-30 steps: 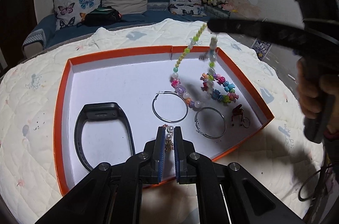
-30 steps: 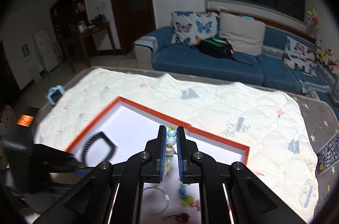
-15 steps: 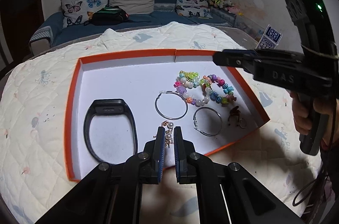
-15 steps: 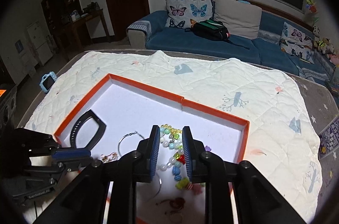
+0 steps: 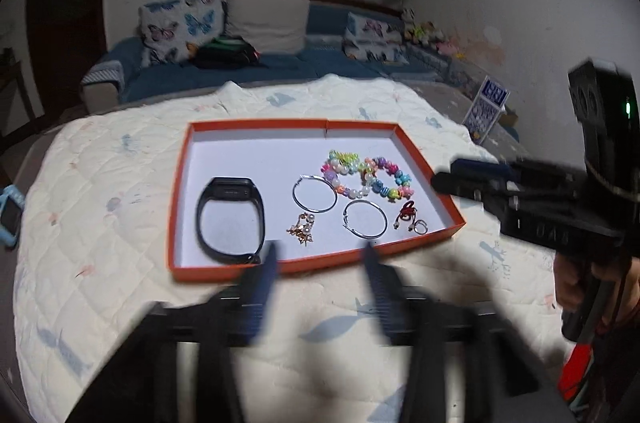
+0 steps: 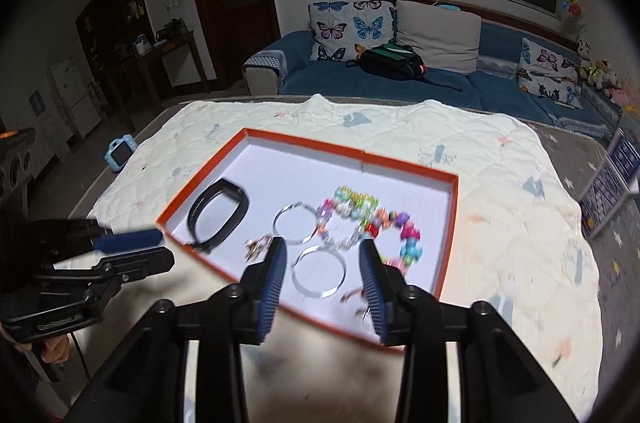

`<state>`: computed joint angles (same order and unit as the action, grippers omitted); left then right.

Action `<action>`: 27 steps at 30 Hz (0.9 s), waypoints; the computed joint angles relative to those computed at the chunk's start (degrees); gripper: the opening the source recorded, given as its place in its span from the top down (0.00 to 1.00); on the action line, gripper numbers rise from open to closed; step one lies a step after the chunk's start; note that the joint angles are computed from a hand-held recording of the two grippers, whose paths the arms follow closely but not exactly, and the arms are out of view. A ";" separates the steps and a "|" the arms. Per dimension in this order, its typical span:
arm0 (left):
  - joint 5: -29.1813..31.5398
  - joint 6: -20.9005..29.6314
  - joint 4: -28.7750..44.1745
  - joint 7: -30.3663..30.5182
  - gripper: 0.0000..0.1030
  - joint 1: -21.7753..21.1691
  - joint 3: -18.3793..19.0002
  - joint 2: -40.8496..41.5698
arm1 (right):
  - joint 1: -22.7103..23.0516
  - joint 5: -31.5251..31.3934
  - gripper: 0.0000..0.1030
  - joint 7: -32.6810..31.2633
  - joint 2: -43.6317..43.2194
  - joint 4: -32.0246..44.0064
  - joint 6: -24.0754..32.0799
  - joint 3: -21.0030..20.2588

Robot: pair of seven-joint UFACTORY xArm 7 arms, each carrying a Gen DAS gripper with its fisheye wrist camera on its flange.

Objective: Organize jewelry

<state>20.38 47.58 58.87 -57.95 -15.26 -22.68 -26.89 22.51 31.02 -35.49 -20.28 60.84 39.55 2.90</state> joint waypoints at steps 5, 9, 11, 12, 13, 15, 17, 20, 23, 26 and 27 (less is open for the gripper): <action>0.99 3.96 0.10 -2.97 0.40 -0.41 -3.37 -3.38 | 0.61 0.29 0.54 0.57 -6.28 -6.33 -0.78 -0.31; 2.40 8.64 0.91 -5.44 0.30 0.04 -6.48 -5.44 | 1.34 -0.21 0.47 1.57 -10.63 -10.49 -1.48 -0.81; 2.69 10.24 0.82 -7.19 0.21 0.07 -7.81 -6.96 | 1.29 -1.42 0.45 2.60 -12.79 -12.66 -2.68 -0.35; 2.75 11.00 0.92 -7.88 0.17 0.13 -8.41 -7.52 | 1.40 -1.96 0.44 3.23 -13.73 -13.56 -2.93 -0.32; 2.82 11.71 1.00 -8.38 0.14 0.17 -8.94 -8.09 | 1.62 -2.31 0.44 3.81 -14.49 -14.21 -2.82 -0.52; 3.02 13.31 1.63 -8.92 0.14 0.25 -10.16 -8.89 | 2.06 -2.79 0.43 4.97 -15.83 -15.30 -2.48 -0.95; 3.52 15.14 2.45 -9.42 0.07 0.57 -11.78 -9.56 | 2.43 -3.25 0.42 5.89 -17.29 -16.58 -2.69 -1.17; 4.78 18.70 4.46 -10.31 0.06 1.97 -14.73 -9.75 | 2.65 -4.32 0.42 7.37 -19.55 -18.40 -3.27 -1.15; 5.70 21.82 6.13 -11.36 0.01 3.26 -17.24 -10.01 | 3.34 -4.60 0.40 8.46 -21.55 -19.78 -3.43 -1.82; 4.54 21.99 5.59 -12.87 0.00 3.00 -17.29 -11.25 | 3.82 -4.99 0.37 9.34 -23.34 -20.96 -3.16 -2.54; 4.11 22.37 5.52 -13.20 0.00 3.05 -17.30 -11.54 | 3.93 -5.18 0.36 9.50 -23.62 -21.16 -3.13 -2.66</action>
